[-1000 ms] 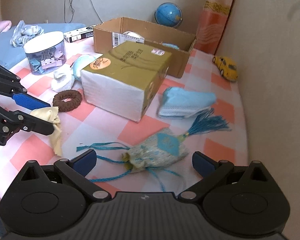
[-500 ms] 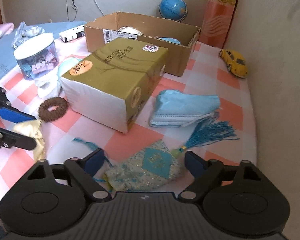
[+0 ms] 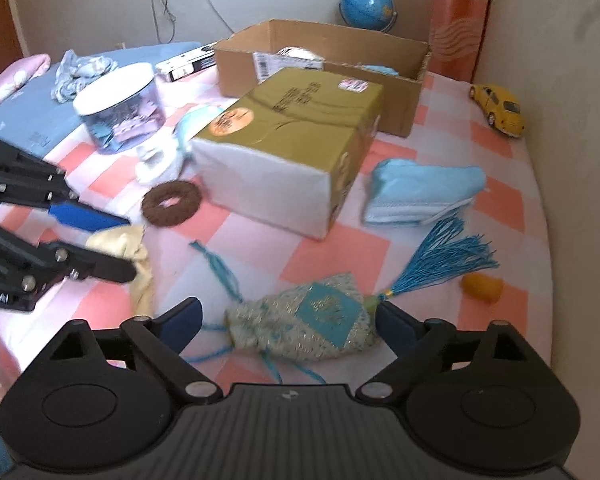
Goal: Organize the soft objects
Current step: 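Grasp the blue embroidered tasseled sachet with the right gripper while the left gripper holds the cloth, then carry the sachet into the cardboard box and open the right gripper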
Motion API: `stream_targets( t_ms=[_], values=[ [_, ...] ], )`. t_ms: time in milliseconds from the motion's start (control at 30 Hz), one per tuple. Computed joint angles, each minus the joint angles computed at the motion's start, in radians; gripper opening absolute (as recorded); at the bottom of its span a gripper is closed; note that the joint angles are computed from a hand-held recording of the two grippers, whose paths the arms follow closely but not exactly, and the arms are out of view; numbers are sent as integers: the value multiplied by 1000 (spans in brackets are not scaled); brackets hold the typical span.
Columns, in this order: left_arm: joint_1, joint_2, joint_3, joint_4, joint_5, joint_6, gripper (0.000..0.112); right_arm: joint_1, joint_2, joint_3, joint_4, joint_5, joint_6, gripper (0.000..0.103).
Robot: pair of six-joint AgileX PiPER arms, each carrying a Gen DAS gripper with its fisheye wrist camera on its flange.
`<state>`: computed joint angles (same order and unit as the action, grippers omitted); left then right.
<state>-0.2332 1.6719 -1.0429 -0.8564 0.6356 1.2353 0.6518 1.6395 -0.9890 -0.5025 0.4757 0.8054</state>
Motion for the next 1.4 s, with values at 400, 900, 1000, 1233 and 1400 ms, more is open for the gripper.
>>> stream_targets(
  t_ms=[400,900,1000,1233,1400],
  values=[
    [13,-19,16,10,-6,1,29,60,39,-49,-112,72,96,92],
    [47,-45,-3,88,49,-3,29,127,5,-69,-185,180,222,57],
    [56,-52,-3,90,59,-4,29,148,-20,-76,-224,218,258,56],
    [75,-60,3,75,71,18,29,145,-76,-121,-276,289,281,57],
    [99,-75,12,55,82,49,29,119,-76,-202,-288,331,251,57]
  ],
)
